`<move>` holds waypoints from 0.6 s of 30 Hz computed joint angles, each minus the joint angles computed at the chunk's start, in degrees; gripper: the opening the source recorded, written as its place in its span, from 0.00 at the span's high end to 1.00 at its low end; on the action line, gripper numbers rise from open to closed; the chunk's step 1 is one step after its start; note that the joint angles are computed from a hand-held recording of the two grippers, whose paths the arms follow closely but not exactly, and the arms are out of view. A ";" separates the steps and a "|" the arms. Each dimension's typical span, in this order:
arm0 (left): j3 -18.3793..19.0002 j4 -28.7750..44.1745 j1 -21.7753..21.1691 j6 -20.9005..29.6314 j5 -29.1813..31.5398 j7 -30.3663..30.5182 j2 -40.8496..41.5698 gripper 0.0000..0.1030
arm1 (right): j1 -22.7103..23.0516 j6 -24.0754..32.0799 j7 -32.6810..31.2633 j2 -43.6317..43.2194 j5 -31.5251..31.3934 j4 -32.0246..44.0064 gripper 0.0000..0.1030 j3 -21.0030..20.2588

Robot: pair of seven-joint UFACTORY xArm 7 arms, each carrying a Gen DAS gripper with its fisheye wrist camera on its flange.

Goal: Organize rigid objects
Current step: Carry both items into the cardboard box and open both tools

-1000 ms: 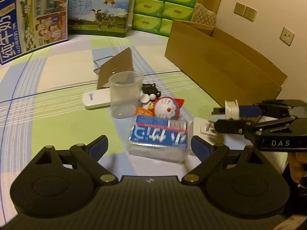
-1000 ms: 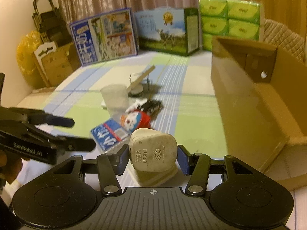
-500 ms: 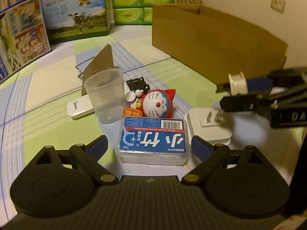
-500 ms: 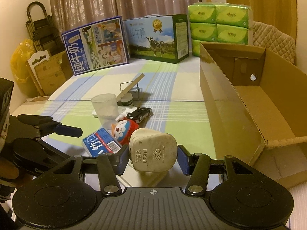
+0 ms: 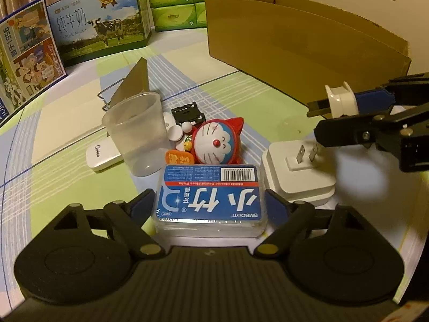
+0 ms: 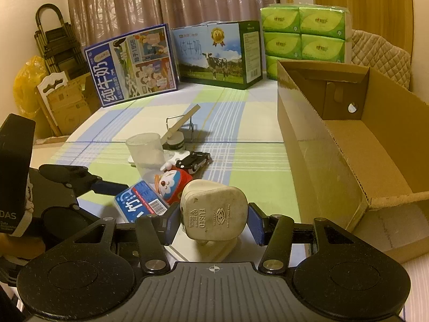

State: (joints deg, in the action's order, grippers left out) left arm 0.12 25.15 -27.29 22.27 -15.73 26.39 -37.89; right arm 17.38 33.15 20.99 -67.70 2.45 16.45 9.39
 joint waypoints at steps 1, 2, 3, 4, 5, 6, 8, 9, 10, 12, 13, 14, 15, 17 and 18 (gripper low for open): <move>-0.35 0.01 0.52 0.23 0.26 -0.52 -0.15 0.19 | -0.04 0.09 0.05 0.00 -0.02 0.08 0.52 0.03; -0.93 -0.01 1.30 0.48 0.71 -1.35 -0.42 0.19 | -0.10 0.12 0.09 0.05 -0.06 0.20 0.52 0.02; -1.58 -0.03 2.27 0.77 1.33 -2.35 -0.78 0.19 | -0.14 0.14 0.12 -0.01 -0.11 0.25 0.52 0.07; -1.98 -0.04 2.95 1.09 1.85 -3.16 -1.14 0.19 | -0.19 0.16 0.18 -0.11 -0.15 0.30 0.52 0.14; -2.20 -0.11 3.47 1.47 2.28 -3.90 -1.69 0.19 | -0.21 0.14 0.22 -0.33 -0.21 0.34 0.52 0.20; -2.21 -0.25 3.79 1.72 2.56 -4.46 -2.27 0.19 | -0.20 0.13 0.21 -0.53 -0.30 0.42 0.52 0.28; -2.34 -0.49 4.47 2.35 3.16 -5.70 -3.52 0.19 | -0.30 -0.14 0.22 -0.95 -0.61 0.53 0.52 0.66; -2.52 -0.49 4.86 2.86 3.52 -6.40 -4.10 0.19 | -0.36 -0.26 0.26 -1.16 -0.79 0.53 0.52 0.90; -2.66 -0.35 5.17 3.53 3.89 -7.01 -4.72 0.19 | -0.43 -0.44 0.30 -1.45 -0.97 0.51 0.52 1.08; -3.11 -0.02 5.50 4.26 4.61 -8.02 -5.87 0.19 | -0.44 -0.75 0.24 -1.84 -1.20 0.60 0.52 1.08; -3.56 0.16 5.64 4.43 5.00 -8.64 -6.66 0.19 | -0.57 -0.88 0.23 -2.20 -1.44 0.71 0.52 1.27; -3.83 0.53 5.62 4.49 5.32 -9.12 -7.16 0.19 | -0.69 -0.99 0.22 -2.46 -1.67 0.93 0.52 1.46; -4.07 1.04 5.48 4.58 5.57 -9.59 -7.46 0.19 | -0.72 -1.15 0.23 -2.78 -1.79 1.10 0.52 1.53; -4.58 2.57 4.94 4.87 5.91 -10.48 -8.04 0.19 | -1.20 -1.46 0.12 -3.37 -2.15 2.03 0.52 1.43; -4.64 3.40 4.38 4.92 5.76 -10.87 -8.22 0.19 | -1.61 -1.41 0.04 -3.81 -2.40 2.51 0.52 1.39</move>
State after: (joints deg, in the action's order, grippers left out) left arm -4.52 28.54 -22.91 27.19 -9.97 15.51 -46.11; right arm 15.77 31.74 21.03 -71.51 0.05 18.97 10.77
